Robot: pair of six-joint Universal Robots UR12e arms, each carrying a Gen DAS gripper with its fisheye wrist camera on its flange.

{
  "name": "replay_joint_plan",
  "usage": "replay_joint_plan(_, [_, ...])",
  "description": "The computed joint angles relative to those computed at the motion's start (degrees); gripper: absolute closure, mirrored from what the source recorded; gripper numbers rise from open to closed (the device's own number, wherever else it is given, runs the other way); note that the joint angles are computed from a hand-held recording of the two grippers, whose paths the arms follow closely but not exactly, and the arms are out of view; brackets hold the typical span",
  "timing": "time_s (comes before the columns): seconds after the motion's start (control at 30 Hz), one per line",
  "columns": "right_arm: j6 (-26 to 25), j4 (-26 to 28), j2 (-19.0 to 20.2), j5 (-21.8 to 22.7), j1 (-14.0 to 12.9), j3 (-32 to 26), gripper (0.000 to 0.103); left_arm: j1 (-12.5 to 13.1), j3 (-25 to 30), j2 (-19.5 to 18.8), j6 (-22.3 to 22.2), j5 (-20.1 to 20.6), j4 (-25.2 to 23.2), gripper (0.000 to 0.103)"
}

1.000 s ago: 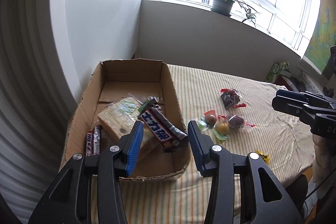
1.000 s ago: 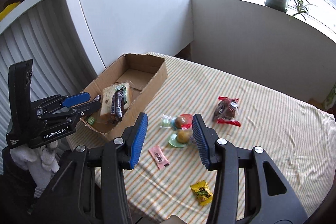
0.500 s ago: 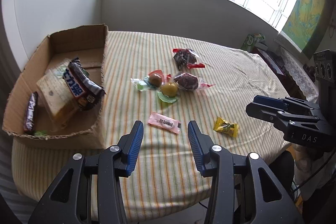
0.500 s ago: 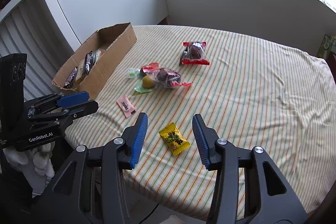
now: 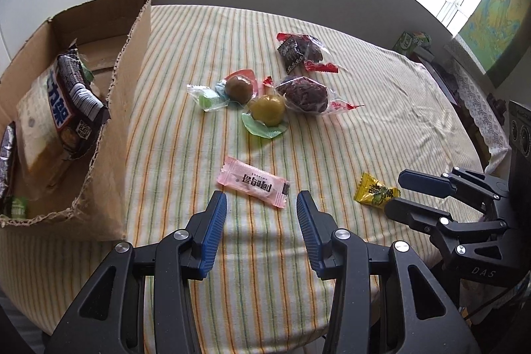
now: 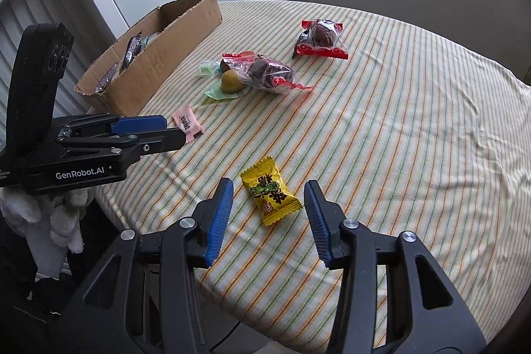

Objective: Organize snacks
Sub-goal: 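Grasp the pink candy bar with the left tool while the right tool grasps the yellow packet, then carry both candies into the box and open both tools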

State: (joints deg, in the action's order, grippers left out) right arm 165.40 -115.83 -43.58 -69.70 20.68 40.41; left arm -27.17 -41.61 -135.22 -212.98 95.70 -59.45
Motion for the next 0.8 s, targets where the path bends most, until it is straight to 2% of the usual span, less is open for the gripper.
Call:
replay_joint_plan(0.33, [-2.61,2.42,1.39,-0.42,0.26,-2.17,0.057,-0.20,8.35,-4.63,3.93,1.26,-5.25,0.060])
replay_joint_plan(0.47, [-3.49,2.62,2.01,-2.45,0.83,-3.14,0.057,-0.40,8.94,-4.93,5.53,2.15,-5.94,0.061])
replay_joint_plan(0.5, [-3.72,2.49,2.09,-3.14,1.01,-3.26,0.058,-0.45,8.73,-4.81,5.96,2.37,-6.00,0.062])
replay_joint_plan(0.63, [-3.94,2.25,2.43,-5.70,1.50,-3.86,0.069,-0.64,8.59,-4.71,6.89,4.58,-6.79,0.081])
replay_joint_plan(0.7, [-3.54,1.87,2.41,-6.69,1.58,-3.80,0.077,-0.57,8.04,-4.43,6.93,4.80,-6.48,0.085])
replay_joint_plan(0.8, [-2.25,1.70,2.09,-6.01,1.28,-3.23,0.079,-0.70,7.11,-3.98,6.99,5.40,-5.74,0.085])
